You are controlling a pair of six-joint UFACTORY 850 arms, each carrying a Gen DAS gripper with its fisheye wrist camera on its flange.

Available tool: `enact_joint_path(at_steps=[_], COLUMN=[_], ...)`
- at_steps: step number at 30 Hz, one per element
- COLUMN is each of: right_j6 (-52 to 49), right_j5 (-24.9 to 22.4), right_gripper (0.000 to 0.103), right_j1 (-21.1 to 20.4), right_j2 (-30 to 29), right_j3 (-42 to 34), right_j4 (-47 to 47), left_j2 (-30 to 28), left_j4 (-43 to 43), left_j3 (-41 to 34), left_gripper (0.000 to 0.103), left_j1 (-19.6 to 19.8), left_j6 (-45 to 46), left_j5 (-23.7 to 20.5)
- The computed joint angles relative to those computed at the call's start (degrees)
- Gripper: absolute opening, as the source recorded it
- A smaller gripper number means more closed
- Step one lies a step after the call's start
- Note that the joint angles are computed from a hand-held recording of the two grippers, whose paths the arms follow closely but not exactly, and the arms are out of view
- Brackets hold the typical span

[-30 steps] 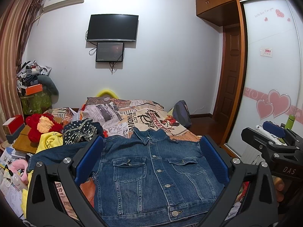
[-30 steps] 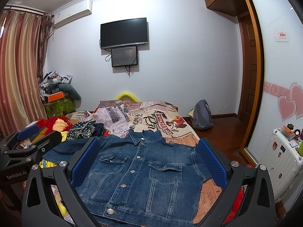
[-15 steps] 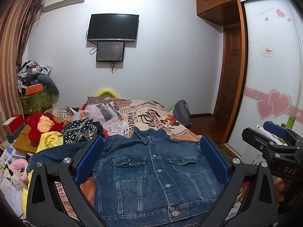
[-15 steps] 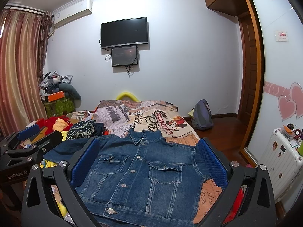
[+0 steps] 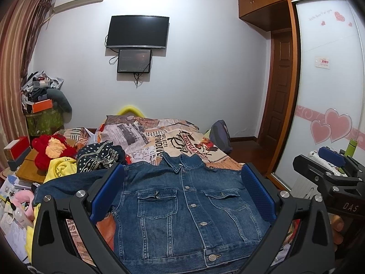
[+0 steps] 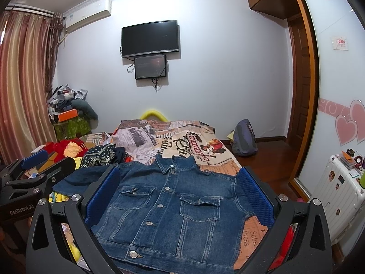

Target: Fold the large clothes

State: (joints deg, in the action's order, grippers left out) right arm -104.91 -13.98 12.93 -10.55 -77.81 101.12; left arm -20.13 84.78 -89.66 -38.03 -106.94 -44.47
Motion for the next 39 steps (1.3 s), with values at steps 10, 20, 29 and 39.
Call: enact_joint_path(at_steps=[10, 20, 29, 39], right_j6=[6.1, 19.0, 41.1, 77.8], right_j5=[0.6, 0.8, 0.4, -6.8], right_gripper=[0.103, 0.103, 0.103, 0.103], right_j1=[0.2, 0.8, 2.5, 4.3], right_j2=[-1.4, -5.1, -12.6, -26.6], right_j3=[-1.7, -6.1, -14.5, -30.9], right_j4=[-5.9, -19.8, -43.8, -82.3], left_j2=[-1.1, -0.9, -0.8, 0.9], left_j4=[-2.1, -3.7, -8.6, -20.6], left_j3=[-1.5, -1.0, 2.2, 11.5], left_gripper=[0.103, 0.103, 0.103, 0.103], left_j1=[0.9, 5.0, 12.4, 25.4], left_j6=[2.0, 2.4, 2.8, -2.6], left_j5=[0.9, 1.9, -2.7, 7.4])
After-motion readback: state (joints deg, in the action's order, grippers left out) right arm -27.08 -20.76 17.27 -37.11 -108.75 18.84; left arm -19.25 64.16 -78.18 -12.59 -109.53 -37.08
